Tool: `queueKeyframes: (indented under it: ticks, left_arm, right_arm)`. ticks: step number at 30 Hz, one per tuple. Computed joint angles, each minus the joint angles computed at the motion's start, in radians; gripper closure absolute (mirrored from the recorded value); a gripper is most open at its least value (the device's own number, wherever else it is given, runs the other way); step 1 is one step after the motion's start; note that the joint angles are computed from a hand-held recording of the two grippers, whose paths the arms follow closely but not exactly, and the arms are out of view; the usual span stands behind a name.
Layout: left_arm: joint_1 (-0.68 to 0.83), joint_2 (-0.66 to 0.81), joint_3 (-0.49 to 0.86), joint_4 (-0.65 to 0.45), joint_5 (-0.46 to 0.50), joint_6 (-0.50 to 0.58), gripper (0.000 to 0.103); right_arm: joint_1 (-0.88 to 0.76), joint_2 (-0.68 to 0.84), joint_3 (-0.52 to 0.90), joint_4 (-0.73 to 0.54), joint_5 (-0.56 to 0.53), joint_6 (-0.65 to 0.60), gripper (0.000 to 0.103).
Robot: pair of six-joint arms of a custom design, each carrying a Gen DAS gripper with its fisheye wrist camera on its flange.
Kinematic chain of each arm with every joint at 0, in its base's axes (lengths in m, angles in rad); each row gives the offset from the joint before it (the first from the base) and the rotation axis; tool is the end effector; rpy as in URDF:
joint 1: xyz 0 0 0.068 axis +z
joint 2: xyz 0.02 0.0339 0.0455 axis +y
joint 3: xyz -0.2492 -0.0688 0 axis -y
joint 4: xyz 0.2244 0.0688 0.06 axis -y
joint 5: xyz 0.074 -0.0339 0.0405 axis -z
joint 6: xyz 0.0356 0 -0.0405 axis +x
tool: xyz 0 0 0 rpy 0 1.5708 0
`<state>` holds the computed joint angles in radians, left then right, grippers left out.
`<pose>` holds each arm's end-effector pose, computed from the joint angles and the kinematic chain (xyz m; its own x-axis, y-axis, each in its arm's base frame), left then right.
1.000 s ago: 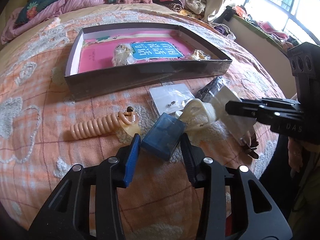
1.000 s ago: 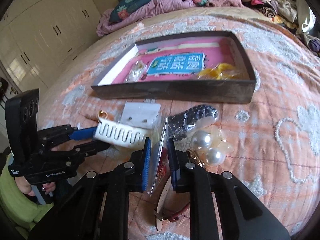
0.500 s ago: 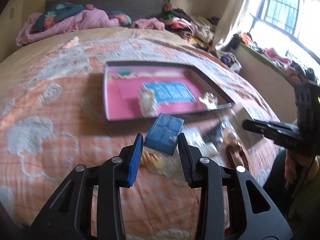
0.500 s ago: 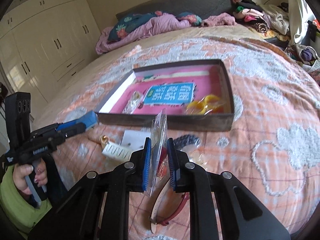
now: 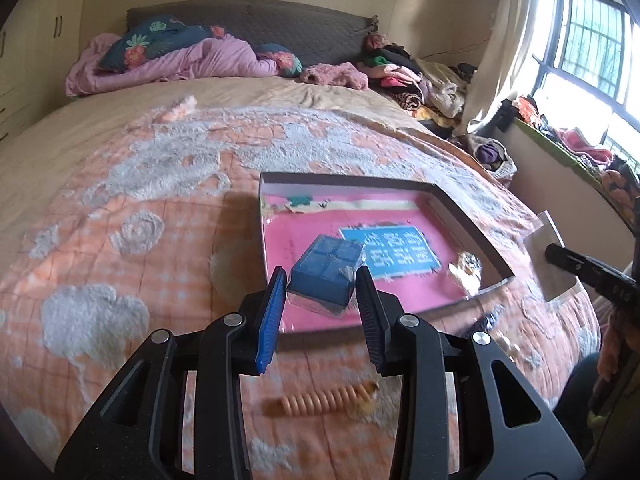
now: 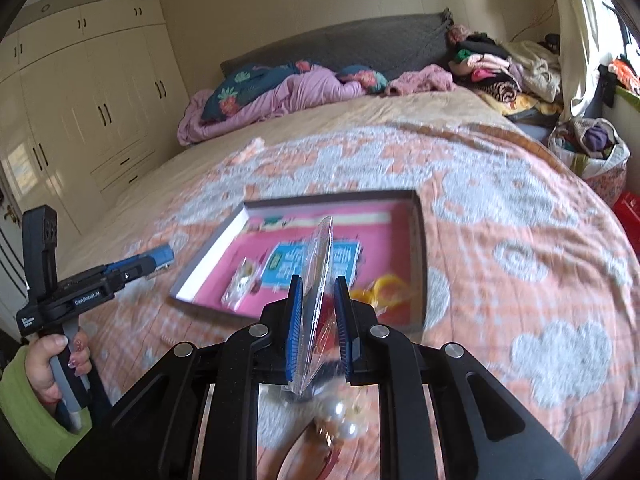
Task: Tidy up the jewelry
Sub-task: 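Lower the blue box into the pink-lined box while the right tool drops the clear bag there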
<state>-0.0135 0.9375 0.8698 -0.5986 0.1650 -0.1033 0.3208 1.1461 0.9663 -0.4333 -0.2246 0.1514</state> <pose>0.1861 -0.0084 0.2916 -0.6294 -0.0932 -0.7715 0.0779 0.9802 -0.1820 0.2231 0.0825 0.2969 -0.6122 -0.0485 -0.7892 -0.3924 0.8852 0.2500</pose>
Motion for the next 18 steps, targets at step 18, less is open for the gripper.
queueKeyframes:
  ticks: [18]
  left_arm:
    - [-0.019,0.23,0.045,0.125,-0.044,-0.021,0.076]
  right_arm:
    - [-0.034,0.238,0.112,0.083,0.053,-0.031,0.088]
